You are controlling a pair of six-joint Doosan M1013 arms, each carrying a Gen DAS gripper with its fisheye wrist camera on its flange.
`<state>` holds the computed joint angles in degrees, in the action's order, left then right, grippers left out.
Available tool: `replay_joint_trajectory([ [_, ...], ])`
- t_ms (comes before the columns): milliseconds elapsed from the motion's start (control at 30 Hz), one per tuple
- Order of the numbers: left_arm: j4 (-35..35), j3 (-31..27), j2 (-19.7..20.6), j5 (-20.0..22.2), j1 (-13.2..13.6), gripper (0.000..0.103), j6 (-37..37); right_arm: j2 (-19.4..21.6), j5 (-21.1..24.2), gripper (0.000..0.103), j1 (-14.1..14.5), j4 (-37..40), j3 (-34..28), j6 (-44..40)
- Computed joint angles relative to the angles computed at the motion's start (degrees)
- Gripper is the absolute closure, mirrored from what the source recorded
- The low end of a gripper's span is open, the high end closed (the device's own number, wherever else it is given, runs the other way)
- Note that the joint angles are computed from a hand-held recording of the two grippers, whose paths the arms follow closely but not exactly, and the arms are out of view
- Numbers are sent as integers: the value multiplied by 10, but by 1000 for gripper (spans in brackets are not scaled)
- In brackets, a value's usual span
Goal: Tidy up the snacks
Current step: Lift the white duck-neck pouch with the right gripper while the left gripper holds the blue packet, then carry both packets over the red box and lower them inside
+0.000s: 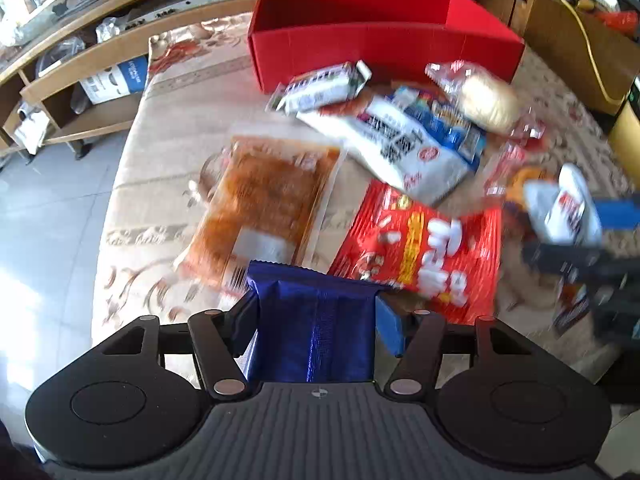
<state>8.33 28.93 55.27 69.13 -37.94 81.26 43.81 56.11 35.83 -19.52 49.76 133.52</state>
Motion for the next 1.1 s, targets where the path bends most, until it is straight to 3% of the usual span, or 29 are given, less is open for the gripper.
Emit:
replay_joint_trajectory([
  [100, -20, 0, -1, -10, 4, 34, 7, 3, 4, 42, -2, 7, -3, -2],
  [233, -43, -8, 6, 14, 9, 16, 9, 7, 11, 42, -6, 20, -7, -2],
  [367, -23, 4, 2, 29, 4, 10, 15, 10, 10, 42, -8, 33, -11, -16],
  [467, -23, 2, 5, 32, 4, 15, 12, 9, 8, 42, -8, 39, -9, -23],
  [533, -17, 10, -1, 25, 4, 34, 4, 5, 5, 42, -8, 35, -5, -19],
  [867, -22, 37, -30, -29, -3, 35, 0, -12, -31, 42, -1, 2, 13, 6],
  [1000, -31, -16, -6, -30, -2, 35, 6, -14, -41, 42, -4, -21, 11, 33],
  [1100, -35, -96, 33, -12, -2, 35, 10, -7, -36, 42, -10, -31, -5, 46],
])
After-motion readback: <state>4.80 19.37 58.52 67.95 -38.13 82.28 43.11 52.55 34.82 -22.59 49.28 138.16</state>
